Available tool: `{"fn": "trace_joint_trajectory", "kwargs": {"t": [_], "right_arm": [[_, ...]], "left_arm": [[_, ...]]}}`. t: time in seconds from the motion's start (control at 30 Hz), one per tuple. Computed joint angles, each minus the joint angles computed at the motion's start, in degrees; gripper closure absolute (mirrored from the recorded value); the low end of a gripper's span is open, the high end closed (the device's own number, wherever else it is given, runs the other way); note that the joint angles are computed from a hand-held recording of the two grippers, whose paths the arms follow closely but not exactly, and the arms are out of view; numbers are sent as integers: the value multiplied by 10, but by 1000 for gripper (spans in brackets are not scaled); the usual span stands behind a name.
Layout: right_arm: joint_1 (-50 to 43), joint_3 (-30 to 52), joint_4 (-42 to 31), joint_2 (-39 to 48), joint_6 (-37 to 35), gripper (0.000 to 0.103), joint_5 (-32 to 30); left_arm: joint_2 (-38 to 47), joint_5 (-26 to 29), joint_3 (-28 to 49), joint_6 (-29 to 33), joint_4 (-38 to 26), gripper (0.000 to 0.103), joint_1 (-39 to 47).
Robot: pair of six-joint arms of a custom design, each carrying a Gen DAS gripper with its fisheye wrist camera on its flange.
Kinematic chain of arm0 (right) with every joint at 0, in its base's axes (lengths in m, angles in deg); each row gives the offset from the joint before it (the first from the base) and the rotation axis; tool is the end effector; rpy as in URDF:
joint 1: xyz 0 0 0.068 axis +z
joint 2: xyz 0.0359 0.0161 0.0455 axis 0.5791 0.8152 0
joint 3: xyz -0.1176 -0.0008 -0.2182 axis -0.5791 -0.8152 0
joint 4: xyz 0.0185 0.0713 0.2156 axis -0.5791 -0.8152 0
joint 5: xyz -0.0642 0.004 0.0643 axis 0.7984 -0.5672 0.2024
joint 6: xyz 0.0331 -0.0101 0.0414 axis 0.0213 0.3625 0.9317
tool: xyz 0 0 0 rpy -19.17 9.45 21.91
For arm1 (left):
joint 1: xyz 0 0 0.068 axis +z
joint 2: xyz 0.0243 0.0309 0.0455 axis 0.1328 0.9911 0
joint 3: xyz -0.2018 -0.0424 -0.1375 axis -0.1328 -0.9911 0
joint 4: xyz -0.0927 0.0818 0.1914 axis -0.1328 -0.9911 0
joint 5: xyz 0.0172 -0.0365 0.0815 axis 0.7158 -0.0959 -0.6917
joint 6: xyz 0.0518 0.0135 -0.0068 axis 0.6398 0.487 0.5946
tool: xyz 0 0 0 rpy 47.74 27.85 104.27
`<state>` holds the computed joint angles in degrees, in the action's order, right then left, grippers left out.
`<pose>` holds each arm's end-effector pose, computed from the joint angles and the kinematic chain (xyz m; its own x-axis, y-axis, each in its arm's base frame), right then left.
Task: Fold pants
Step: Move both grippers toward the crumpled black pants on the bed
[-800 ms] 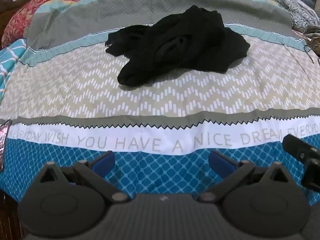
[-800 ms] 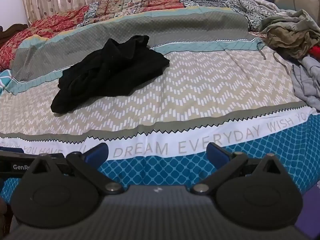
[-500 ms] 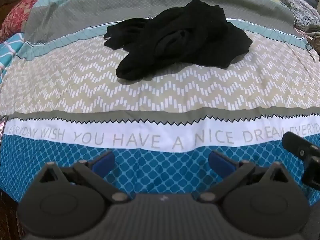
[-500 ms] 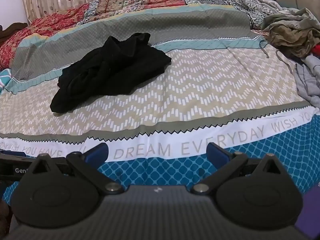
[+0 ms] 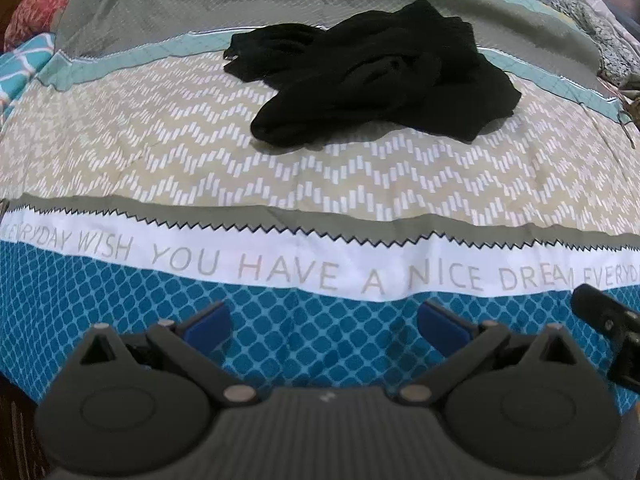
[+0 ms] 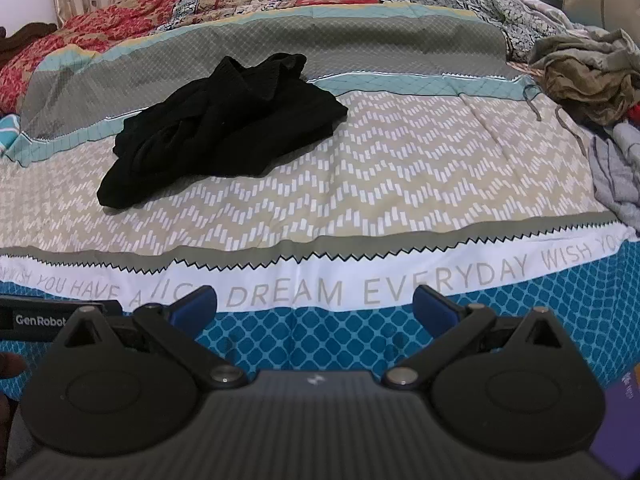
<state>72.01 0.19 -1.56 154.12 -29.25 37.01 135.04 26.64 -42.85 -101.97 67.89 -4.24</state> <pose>0.1613 0.1055 0.0824 -0.7660 0.0459 -0.6412 -0.0102 0.9965 0.0835 0.2148 -0.0402 0.0626 -0.8818 -0.1078 -0.4591 -0.1165 0.9931 -0.0094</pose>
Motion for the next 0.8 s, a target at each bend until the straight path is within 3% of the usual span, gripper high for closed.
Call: {"fn": "trace_joint_trajectory", "kwargs": {"t": [0.53,0.8], "right_arm": [[8,17,-24,28,-2,0,12],[-5,4,11,32,-4,0,-9]], "left_arm": [[30,-7,-10,6,25,0,11],[75,6,-7,16,54,0,33]]}}
